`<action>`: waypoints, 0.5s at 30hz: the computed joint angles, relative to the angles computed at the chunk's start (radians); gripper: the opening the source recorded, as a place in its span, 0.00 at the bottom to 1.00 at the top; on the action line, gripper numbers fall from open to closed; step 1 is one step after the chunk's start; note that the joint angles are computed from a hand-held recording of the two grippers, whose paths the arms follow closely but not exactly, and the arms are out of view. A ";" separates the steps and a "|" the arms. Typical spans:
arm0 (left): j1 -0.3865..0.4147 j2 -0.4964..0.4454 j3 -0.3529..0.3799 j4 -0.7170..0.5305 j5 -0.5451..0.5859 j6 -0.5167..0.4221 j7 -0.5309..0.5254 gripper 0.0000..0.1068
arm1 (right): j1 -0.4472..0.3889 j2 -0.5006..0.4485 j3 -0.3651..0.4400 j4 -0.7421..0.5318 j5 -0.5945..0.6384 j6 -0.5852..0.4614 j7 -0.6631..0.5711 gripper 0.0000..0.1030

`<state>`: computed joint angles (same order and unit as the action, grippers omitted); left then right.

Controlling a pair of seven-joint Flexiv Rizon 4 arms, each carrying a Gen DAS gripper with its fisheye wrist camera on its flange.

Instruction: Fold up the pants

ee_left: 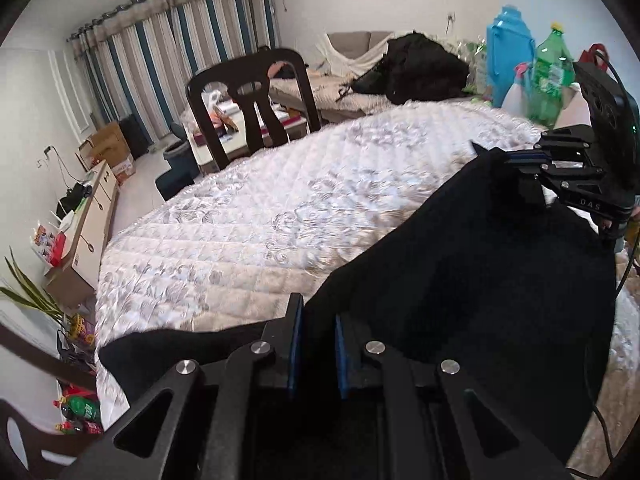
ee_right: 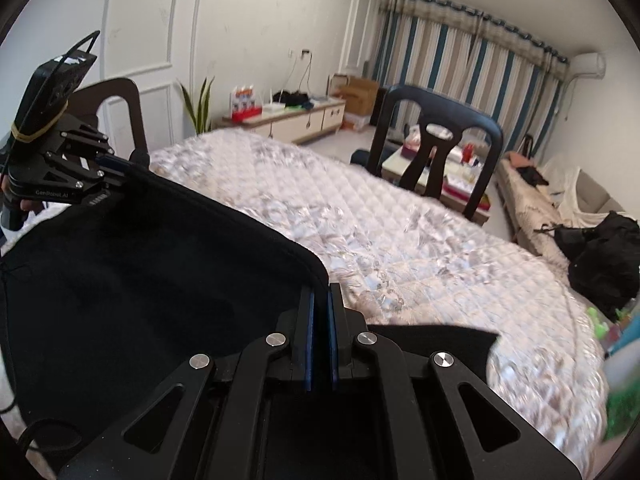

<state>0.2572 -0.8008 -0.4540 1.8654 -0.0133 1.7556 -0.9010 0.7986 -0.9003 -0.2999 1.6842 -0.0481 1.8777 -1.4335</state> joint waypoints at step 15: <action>0.076 0.130 -0.005 0.337 0.211 0.243 -0.216 0.15 | 0.213 0.107 -0.050 0.285 0.273 0.183 -0.139 0.05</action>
